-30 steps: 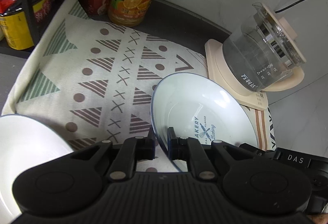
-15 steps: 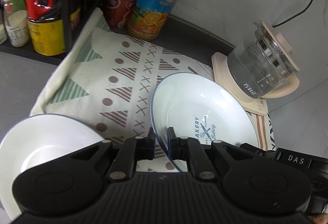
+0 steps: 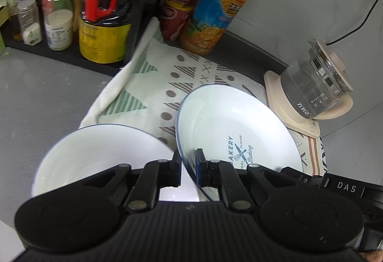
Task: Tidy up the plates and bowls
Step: 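Lift the BAKERY plate with both grippers and carry it to the plate stack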
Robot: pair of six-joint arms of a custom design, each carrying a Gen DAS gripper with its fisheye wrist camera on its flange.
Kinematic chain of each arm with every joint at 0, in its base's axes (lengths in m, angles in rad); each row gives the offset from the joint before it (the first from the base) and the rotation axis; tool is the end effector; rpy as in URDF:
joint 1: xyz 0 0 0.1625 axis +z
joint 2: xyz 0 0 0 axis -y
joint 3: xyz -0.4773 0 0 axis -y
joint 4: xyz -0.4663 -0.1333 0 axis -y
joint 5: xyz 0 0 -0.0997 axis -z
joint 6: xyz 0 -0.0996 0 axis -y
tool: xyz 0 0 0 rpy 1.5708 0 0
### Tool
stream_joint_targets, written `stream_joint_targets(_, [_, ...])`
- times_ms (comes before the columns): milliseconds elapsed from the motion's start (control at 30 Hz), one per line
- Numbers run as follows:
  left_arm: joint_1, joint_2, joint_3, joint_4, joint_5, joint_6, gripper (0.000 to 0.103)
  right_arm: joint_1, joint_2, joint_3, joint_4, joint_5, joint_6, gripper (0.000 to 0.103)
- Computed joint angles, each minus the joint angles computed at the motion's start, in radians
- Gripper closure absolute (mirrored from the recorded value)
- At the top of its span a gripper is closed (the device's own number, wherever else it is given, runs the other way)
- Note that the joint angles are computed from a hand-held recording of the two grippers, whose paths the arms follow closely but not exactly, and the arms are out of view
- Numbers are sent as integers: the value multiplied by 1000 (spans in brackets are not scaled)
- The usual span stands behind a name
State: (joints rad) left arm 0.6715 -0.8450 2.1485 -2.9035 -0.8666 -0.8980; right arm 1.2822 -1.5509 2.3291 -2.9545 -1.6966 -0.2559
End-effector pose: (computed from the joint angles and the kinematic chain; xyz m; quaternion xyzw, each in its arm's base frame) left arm -0.3011 -0.4920 -0.0032 -0.0044 0.9386 -0.2784 0.2040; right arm -0.0207 -0.4943 0.2879 -0.0343 -0.9522 0.2705 0.1378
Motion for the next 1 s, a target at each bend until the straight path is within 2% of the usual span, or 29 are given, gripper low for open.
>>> stream_joint_targets(233, [-11, -53, 60, 7, 9, -27, 94, 9, 7, 37, -42, -3, -33, 95])
stream_joint_targets(600, [-22, -129, 161, 0, 16, -61, 94, 24, 13, 103, -96, -15, -40, 95])
stream_joint_targets(1000, [-18, -175, 246, -32, 0, -125, 94, 79, 38, 161, -162, -84, -68, 94])
